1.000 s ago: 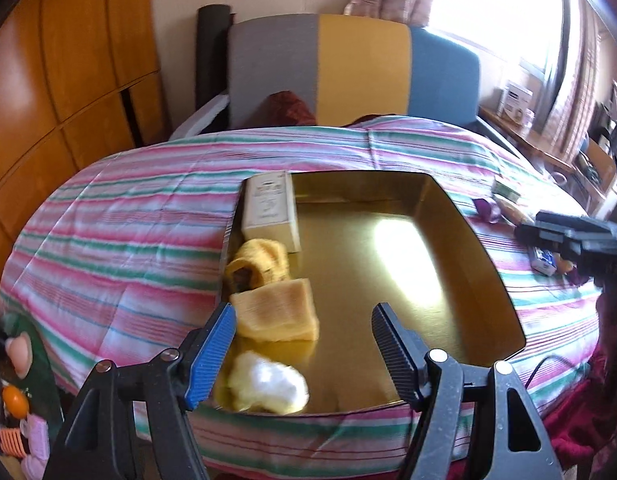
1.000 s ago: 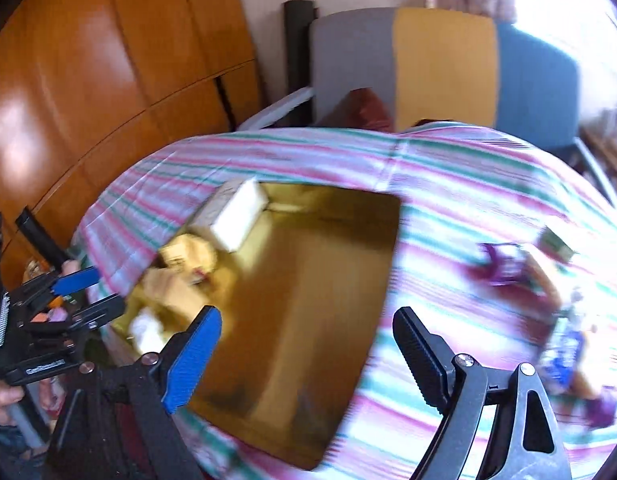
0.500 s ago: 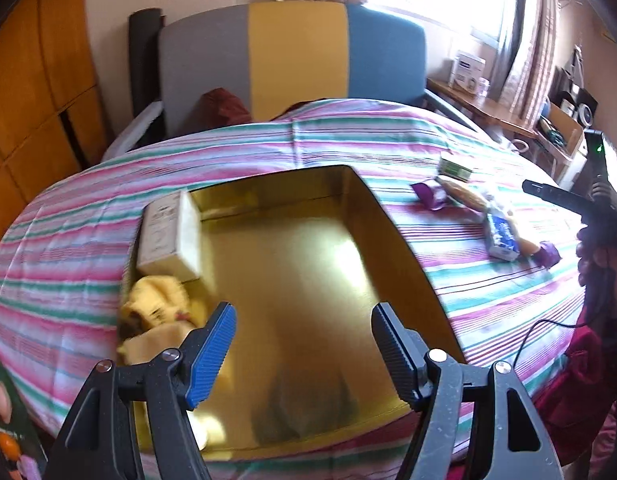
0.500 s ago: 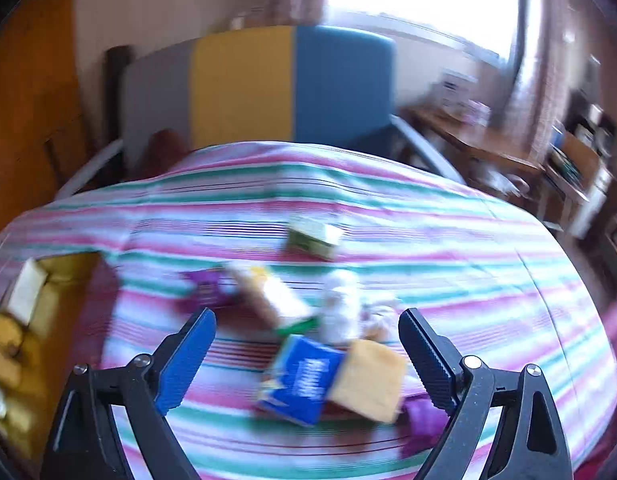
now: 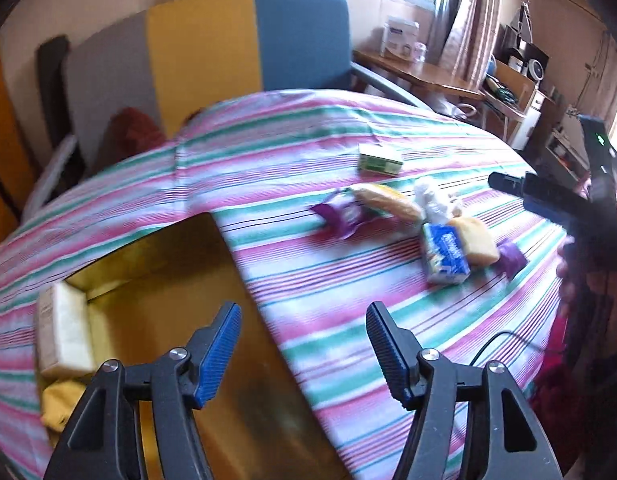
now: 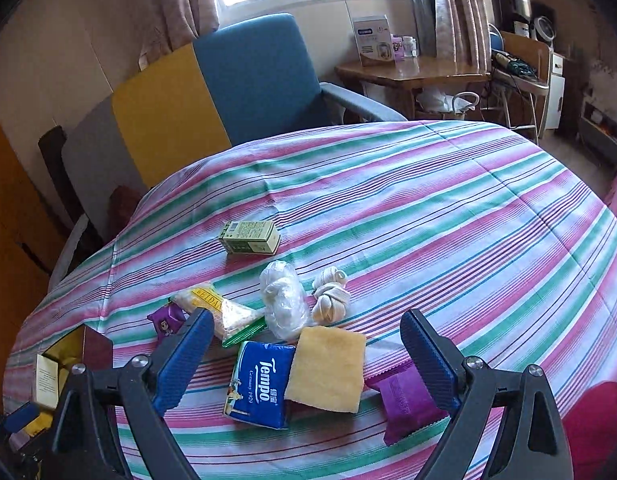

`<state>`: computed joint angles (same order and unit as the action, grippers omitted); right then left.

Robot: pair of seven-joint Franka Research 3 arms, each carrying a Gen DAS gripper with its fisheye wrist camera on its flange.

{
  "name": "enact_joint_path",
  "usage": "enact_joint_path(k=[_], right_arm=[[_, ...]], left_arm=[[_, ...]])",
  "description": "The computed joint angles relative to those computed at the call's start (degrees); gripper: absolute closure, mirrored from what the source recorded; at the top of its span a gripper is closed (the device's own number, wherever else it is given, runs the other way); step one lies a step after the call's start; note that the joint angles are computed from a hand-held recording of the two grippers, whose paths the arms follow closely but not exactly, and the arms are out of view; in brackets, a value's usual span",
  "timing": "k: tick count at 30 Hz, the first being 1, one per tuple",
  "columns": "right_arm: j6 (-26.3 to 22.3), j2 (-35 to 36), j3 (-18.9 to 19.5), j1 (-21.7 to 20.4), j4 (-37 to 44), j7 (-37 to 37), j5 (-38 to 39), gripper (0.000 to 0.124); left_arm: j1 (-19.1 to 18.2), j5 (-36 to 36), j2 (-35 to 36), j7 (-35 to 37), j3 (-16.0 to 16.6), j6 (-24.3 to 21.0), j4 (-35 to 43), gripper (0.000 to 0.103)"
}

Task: Organize objects
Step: 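Move the left tool to the pile and grasp the purple snack packet, then carry the purple packet over the tray with left tool while right tool grasps the WEIDAN bag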

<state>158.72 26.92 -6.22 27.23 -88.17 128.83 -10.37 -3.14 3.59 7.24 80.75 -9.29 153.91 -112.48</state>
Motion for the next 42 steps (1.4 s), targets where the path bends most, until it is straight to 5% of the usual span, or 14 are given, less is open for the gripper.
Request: enact_joint_path(k=[3, 19, 21, 25, 33, 42], right_arm=[[0.4, 0.0, 0.7, -0.6, 0.0, -0.9, 0.9, 0.029], [1.4, 1.0, 5.0, -4.0, 0.7, -9.9, 11.9, 0.027], [1.6, 0.9, 5.0, -4.0, 0.6, -10.5, 12.5, 0.027], [1.4, 0.9, 5.0, -3.9, 0.6, -11.6, 13.3, 0.027], [-1.0, 1.7, 4.6, -3.0, 2.1, -13.3, 12.3, 0.027], [-10.5, 6.5, 8.5, -3.8, 10.3, -24.2, 13.5, 0.036]], left_arm=[[0.5, -5.1, 6.0, 2.9, -1.4, -3.6, 7.9, 0.041], [-4.4, 0.4, 41.6, -8.1, -0.1, -26.4, 57.6, 0.045], [-4.5, 0.4, 44.6, -7.7, -0.2, -28.6, 61.6, 0.057], [-3.0, 0.0, 39.4, -5.5, -1.3, -24.1, 52.3, 0.071], [1.3, -3.7, 21.3, 0.5, -4.3, -11.3, 25.4, 0.071], [5.2, -16.0, 5.0, 12.3, -5.8, -2.5, 4.7, 0.071]])
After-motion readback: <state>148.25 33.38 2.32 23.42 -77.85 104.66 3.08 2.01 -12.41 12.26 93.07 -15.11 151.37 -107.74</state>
